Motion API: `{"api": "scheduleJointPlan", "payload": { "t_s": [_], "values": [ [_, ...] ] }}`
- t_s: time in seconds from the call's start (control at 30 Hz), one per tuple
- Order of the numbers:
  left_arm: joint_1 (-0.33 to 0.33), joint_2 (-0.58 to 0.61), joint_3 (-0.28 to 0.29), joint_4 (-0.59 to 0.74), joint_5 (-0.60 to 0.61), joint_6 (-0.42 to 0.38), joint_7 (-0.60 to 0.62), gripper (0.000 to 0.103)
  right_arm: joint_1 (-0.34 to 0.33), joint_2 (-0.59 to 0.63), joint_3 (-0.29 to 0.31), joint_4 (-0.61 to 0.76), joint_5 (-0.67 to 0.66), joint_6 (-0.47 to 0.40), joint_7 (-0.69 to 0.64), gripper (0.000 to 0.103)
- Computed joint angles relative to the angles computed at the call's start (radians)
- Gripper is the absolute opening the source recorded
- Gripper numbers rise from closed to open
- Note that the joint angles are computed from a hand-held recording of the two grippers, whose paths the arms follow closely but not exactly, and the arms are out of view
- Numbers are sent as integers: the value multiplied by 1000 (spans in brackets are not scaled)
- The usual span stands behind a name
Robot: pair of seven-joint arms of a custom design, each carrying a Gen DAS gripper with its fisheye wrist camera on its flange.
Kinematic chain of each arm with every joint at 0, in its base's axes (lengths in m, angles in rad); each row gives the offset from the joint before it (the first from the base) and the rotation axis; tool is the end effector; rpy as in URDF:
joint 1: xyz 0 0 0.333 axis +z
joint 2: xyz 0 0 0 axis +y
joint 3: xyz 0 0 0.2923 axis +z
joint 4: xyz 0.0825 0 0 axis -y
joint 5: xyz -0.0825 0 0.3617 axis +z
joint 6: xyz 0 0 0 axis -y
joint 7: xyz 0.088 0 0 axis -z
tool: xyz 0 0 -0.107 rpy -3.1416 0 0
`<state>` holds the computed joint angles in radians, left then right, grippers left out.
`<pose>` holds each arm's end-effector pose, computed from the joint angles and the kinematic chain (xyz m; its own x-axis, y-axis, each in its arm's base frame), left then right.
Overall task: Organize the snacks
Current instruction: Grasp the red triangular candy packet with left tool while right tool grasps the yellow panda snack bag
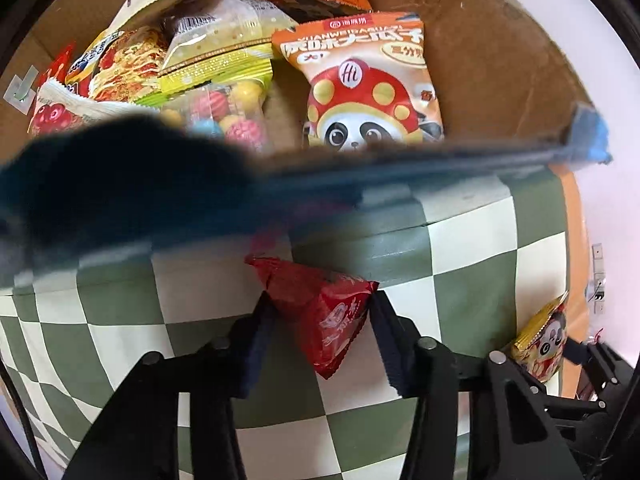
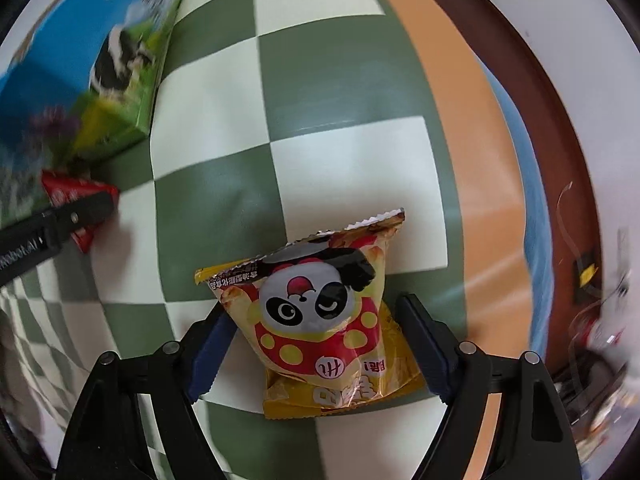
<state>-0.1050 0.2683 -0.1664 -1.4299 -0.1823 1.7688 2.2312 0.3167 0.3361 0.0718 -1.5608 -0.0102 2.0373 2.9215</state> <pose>0.5975 -0.1699 0.5325 -0.7812 -0.6098 0.1336 -0.6241 0.7576 -0.1914 0.5995 0.2390 0.4509 -0.8126 -0.5656 -0.1404 -0.5692 0.8220 -0.0171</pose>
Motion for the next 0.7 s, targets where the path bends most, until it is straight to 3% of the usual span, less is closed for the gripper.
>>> {"api": "scheduleJointPlan", "payload": {
  "t_s": [0.07, 0.17, 0.33, 0.53, 0.6, 0.7],
  "values": [
    [10, -11, 3, -8, -7, -9, 14, 38, 2, -34, 1, -51, 11, 43, 27, 83],
    [34, -62, 14, -74, -14, 5, 76, 35, 7, -60, 7, -94, 24, 89, 58, 72],
    [88, -117, 47, -140, 0, -44, 194, 35, 31, -61, 33, -114, 64, 158, 83, 72],
    [157, -151, 90, -179, 34, -142, 282, 35, 56, -48, 50, -83, 95, 177, 107, 72],
    [175, -160, 100, -193, 49, -156, 303, 36, 50, -19, 60, -40, 125, 141, 59, 73],
    [182, -140, 101, -184, 65, -186, 276, 39, 57, -16, 51, -42, 120, 144, 69, 80]
  ]
}}
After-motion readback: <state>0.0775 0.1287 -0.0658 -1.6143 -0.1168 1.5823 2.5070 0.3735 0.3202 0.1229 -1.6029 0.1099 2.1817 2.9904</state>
